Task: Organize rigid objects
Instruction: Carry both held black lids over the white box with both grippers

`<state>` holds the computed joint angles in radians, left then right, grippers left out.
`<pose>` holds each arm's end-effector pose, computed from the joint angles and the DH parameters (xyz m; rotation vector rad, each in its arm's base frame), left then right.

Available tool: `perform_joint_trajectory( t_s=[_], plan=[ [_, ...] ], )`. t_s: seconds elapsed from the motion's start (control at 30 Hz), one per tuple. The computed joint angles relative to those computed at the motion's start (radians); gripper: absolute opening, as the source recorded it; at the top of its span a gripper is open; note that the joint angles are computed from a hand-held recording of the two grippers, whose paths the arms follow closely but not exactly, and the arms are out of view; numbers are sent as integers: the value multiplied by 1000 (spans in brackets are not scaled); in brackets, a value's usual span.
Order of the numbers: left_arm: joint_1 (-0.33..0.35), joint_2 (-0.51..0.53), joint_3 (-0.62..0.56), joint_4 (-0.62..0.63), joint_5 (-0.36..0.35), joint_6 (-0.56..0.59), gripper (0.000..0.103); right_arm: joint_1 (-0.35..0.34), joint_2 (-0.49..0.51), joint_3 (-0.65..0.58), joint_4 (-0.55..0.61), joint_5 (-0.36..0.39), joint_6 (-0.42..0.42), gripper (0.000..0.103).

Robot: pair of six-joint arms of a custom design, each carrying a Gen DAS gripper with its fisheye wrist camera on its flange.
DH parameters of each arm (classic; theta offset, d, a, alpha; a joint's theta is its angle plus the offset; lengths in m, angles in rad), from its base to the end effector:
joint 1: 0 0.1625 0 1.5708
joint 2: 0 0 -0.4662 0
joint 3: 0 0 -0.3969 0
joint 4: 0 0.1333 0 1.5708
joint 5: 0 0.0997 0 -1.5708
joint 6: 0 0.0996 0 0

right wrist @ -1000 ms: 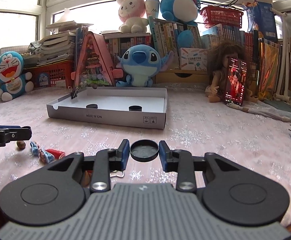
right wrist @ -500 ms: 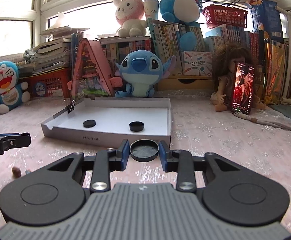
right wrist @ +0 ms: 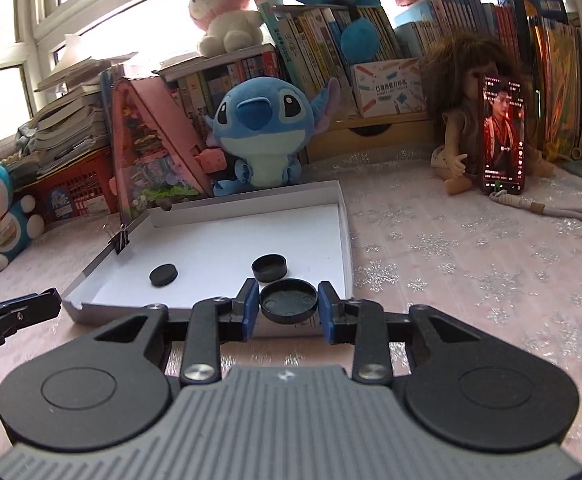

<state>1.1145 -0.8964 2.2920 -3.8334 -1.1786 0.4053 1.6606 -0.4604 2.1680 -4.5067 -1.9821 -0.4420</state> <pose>-0.0643 -0.5198 0.1523 0.8466 2.4000 -1.1855 0.1364 -0.4727 0.0397 0.2615 -2.1712 1.4229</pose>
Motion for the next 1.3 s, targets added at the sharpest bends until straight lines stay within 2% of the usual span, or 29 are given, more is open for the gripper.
perform_joint_trajectory(
  t_s=[0.13,0.3,0.47,0.7,0.97,1.17,1.3],
  plan=[
    [9,4,-58,79,0,-10,30,-2,-24,-20,62,-2,7,37],
    [28,11,-152,213,-9,-67,30,-5,-72,-53,183,-3,59,37],
    [39,40,-231,283,5,-90,30,-14,-98,-91,291,-6,112,37],
    [52,74,-325,410,31,-128,30,-17,-115,-162,471,-65,173,37],
    [52,115,-384,468,84,-112,30,-2,-87,-237,515,-151,129,37],
    [54,135,-408,479,91,-104,30,-9,-86,-263,558,-159,165,37],
    [53,146,-417,486,104,-100,30,-8,-80,-273,567,-169,158,37]
  ],
)
